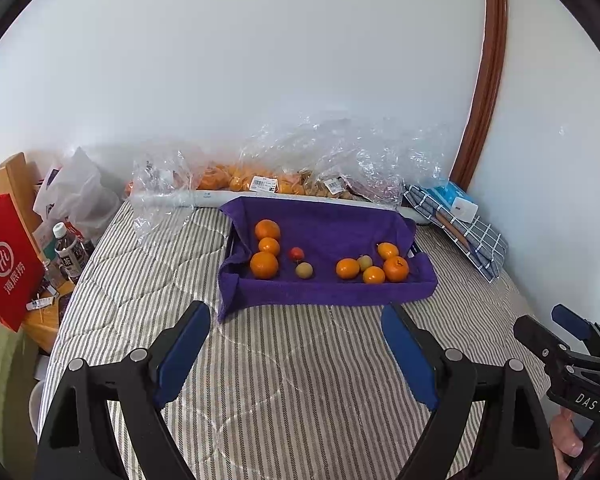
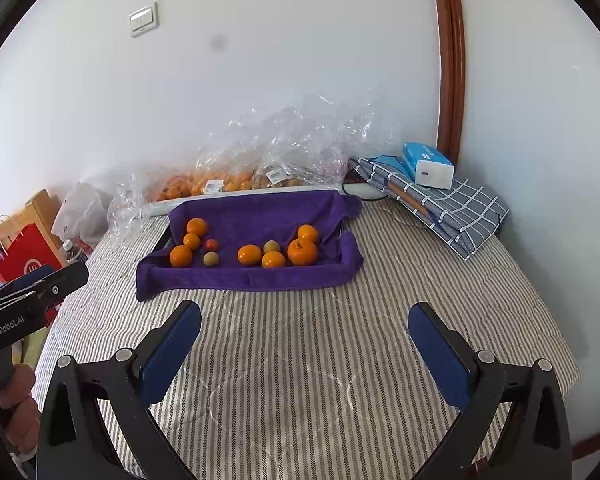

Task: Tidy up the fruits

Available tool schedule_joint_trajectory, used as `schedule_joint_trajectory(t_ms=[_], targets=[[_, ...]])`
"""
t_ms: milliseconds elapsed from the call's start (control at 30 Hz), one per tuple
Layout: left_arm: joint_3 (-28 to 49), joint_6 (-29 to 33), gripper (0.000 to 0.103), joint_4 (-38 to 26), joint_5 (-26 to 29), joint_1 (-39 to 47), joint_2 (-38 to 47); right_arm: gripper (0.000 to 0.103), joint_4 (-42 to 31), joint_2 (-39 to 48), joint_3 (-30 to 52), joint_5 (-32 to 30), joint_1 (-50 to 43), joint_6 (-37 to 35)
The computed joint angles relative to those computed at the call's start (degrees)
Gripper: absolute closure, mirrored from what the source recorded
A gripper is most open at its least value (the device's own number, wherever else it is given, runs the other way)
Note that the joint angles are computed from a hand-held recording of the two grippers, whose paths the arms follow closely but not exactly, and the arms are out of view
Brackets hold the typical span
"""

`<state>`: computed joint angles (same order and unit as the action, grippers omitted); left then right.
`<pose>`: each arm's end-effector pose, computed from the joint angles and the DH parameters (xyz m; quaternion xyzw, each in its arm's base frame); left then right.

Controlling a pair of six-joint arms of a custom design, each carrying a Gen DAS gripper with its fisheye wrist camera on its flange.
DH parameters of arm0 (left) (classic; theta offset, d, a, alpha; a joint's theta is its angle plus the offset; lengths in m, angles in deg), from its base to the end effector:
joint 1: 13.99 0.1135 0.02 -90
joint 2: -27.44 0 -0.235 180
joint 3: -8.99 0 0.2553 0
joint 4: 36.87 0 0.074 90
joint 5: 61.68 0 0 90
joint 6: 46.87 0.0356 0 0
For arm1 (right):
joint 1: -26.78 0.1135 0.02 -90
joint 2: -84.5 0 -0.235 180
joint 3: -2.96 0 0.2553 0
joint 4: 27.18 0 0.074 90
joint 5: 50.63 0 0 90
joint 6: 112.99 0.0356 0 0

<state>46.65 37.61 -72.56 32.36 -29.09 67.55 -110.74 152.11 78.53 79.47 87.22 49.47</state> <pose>0.1745 -0.0497 0.1864 0.0904 0.8943 -0.1094 0.4243 0.1228 0.1701 0.2681 0.1403 0.9224 -0.0280 0.3588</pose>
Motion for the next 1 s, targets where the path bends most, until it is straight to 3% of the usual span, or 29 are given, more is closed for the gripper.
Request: schedule_joint_trajectory(t_ms=[1000], targets=[[-0.42,1.05,0.014,-2.74,1.08,1.68,-3.83,0.001,-1.21,1.46,2.33,0.84,1.26,0.97]])
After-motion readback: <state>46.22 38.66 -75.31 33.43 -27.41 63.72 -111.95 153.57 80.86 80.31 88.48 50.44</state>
